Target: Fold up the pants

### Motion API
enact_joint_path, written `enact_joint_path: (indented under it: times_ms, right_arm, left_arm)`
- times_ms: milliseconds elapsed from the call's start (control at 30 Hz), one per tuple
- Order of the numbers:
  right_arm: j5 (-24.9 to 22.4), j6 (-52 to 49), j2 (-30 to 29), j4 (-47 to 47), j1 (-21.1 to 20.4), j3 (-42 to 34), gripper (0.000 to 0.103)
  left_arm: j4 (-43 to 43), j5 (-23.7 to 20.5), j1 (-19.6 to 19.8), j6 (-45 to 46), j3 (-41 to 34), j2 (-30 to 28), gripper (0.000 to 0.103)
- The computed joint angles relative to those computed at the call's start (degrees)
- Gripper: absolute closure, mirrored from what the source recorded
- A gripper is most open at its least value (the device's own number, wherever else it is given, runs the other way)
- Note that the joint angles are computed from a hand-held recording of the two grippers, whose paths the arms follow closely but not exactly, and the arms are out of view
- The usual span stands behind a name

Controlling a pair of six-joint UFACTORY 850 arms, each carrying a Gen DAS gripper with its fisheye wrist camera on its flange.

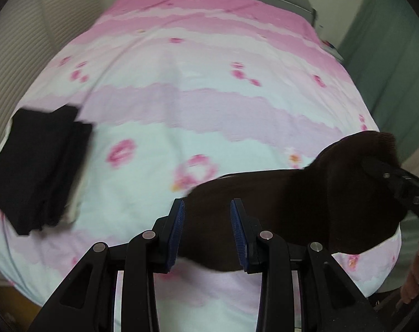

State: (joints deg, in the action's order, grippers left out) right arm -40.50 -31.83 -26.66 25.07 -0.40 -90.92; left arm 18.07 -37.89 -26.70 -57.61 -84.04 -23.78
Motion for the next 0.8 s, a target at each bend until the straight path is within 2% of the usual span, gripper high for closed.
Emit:
enact_joint_path:
  times_ms: [167, 267, 433, 500, 533, 567, 667, 800]
  right_arm:
    - [3.16, 6.72, 1.38, -9.33, 9.56, 4.39, 0.075]
    - [2.85, 11.82, -0.54, -15.32, 14.03, 4.7, 0.075]
    - [0.64, 18.6, -4.85, -24.03, 19.24, 3.62, 0.075]
    - [0.4, 21.36, -5.64, -27.58, 20.62, 3.99, 0.072]
    - [-0.3, 21.78, -6.14, -28.67, 21.08, 3.76, 0.067]
    - [-0.88, 21.8, -6.48, -29.03, 21.45, 3.59, 0.059]
    - [-3.45, 18.38, -6.69, -25.57, 21.64, 2.88, 0.041]
    - [-4.37, 11.44, -3.04, -18.38, 20.43, 4.63, 0.032]
  left_arm:
    - [0.1, 3.12, 2.78, -2.54, 14.26, 10.21, 0.069]
    - [-0.57, 3.56, 4.16, -2.88, 20.57, 14.48, 0.069]
    - [-0.93, 3.47, 5.19, -4.01, 26.46, 18.22, 0.068]
    - [-0.53, 3.01, 5.3, -5.21, 27.6, 18.86, 0.06]
    - [-0.39, 2.76, 5.49, -5.86, 28.17, 19.25, 0.049]
    - [0.17, 2.6, 5.52, -6.82, 28.53, 19.62, 0.043]
    - [2.4, 1.61, 5.3, -9.5, 28.97, 20.68, 0.038]
    - [7.31, -0.93, 4.15, -13.24, 28.2, 21.06, 0.034]
